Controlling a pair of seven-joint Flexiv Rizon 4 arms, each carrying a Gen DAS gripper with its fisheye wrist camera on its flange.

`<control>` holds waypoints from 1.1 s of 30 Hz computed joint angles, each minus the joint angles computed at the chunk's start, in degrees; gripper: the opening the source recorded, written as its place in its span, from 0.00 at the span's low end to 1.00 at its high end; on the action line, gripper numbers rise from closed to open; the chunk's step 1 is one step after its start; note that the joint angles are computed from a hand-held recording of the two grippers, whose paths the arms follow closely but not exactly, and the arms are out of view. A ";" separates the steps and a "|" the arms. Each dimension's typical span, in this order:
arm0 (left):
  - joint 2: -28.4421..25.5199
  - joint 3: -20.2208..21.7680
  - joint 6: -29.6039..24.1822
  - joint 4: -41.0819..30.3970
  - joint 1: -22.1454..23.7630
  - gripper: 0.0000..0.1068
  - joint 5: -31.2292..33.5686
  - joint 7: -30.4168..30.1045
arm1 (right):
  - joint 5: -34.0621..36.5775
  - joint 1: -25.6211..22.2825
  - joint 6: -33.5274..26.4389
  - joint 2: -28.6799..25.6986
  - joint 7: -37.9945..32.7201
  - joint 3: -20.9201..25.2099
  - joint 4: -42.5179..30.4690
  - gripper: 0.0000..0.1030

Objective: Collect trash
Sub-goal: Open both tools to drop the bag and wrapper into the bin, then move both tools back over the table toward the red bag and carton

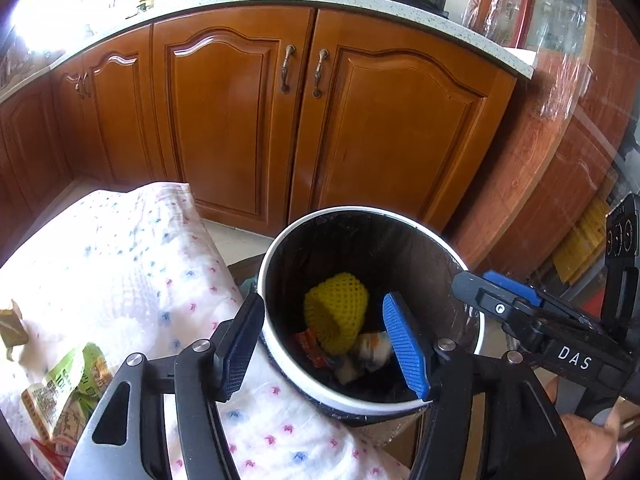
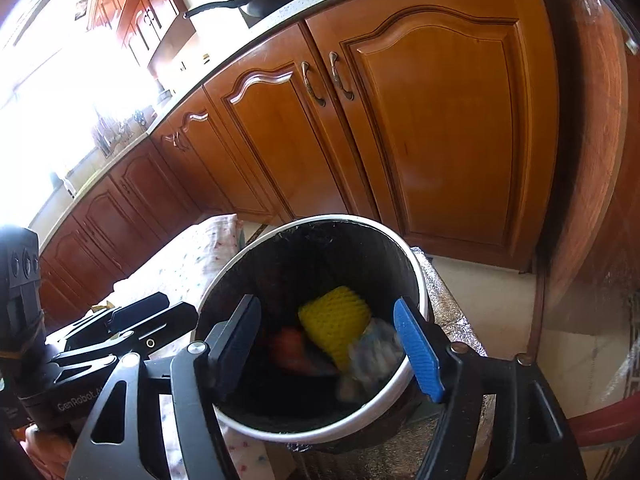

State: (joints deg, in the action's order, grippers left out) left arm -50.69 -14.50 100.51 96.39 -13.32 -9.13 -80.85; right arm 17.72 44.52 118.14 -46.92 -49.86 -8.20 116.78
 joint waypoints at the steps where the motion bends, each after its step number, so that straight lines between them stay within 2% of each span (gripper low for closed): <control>1: 0.31 -0.33 0.78 0.91 0.44 0.57 0.16 -0.24 | 0.46 0.33 0.54 0.22 0.04 0.03 0.43 0.69; 4: 1.69 -1.62 4.03 4.98 2.22 0.57 1.09 -1.63 | 2.11 1.66 2.10 0.60 -0.24 -0.18 1.31 0.69; 9: 4.23 -1.70 10.23 12.51 4.10 0.58 3.28 -5.42 | 6.99 5.56 5.06 1.04 -0.93 -0.60 2.34 0.82; 13: 6.38 -2.11 15.45 19.21 6.51 0.60 6.20 -9.56 | 11.91 9.65 7.03 1.08 -1.99 -0.92 2.40 0.88; 20: 10.97 2.95 23.83 30.51 5.82 0.62 8.75 -14.90 | 18.18 14.88 9.24 0.98 -5.32 0.46 0.62 0.91; 26: 13.90 5.06 28.57 38.51 8.09 0.62 11.19 -19.13 | 18.17 15.60 8.82 0.72 -7.01 3.71 -1.84 0.91; 33: 17.40 7.60 33.06 46.67 12.29 0.62 14.26 -22.88 | 16.05 16.74 7.29 -0.39 -7.34 5.43 -4.82 0.91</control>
State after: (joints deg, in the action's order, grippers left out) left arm -33.30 -6.91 133.56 143.06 -1.03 5.13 -103.74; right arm 33.77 61.26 125.43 -47.32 -57.20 -2.77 111.96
